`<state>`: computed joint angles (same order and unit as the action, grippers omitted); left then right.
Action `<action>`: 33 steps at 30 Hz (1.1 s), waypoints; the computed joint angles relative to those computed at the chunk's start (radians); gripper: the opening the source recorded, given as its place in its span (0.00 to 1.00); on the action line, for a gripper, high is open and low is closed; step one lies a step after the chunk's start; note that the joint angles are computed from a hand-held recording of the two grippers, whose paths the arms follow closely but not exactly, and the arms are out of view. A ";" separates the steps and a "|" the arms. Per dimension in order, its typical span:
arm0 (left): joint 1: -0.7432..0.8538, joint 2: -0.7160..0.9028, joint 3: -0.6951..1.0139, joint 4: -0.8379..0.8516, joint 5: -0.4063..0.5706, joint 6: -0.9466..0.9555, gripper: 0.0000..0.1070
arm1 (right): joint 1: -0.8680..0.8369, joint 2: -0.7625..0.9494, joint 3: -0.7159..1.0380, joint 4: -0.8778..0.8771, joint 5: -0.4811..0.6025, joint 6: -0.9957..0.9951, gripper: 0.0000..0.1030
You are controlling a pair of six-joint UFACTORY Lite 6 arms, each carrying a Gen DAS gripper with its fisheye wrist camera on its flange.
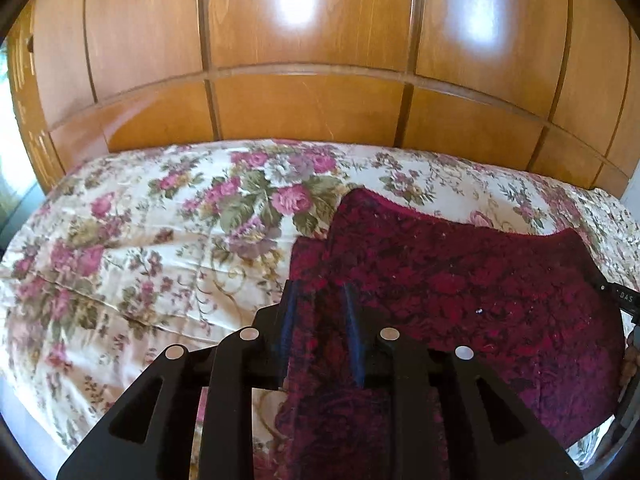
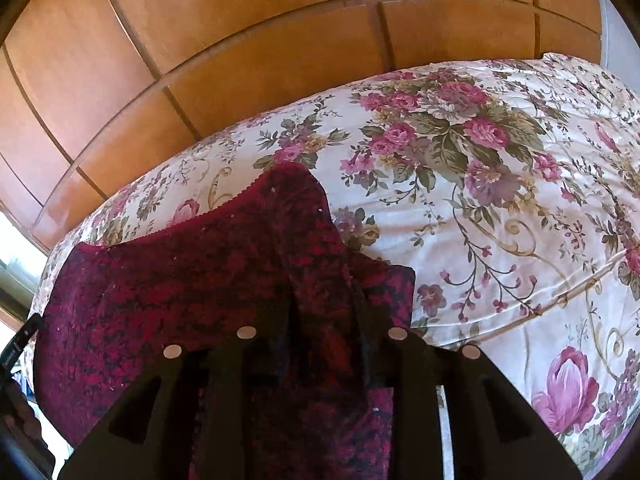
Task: Fold small clothes
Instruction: 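Press the folded sweater flat with both tools and release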
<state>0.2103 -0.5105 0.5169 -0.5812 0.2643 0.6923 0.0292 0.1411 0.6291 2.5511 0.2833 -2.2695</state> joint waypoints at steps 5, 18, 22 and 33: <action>0.033 -0.019 0.003 -0.036 0.027 0.040 0.46 | 0.027 0.001 -0.006 0.111 0.001 -0.084 0.31; 0.098 -0.039 0.009 -0.148 0.040 0.183 0.59 | 0.019 0.000 -0.015 0.104 0.025 -0.080 0.32; 0.137 0.019 0.057 -0.234 0.103 0.289 0.59 | 0.012 0.002 -0.013 0.076 0.033 -0.052 0.32; 0.169 0.558 0.481 -0.341 0.388 0.289 0.44 | -0.016 0.003 -0.026 0.000 0.077 0.017 0.34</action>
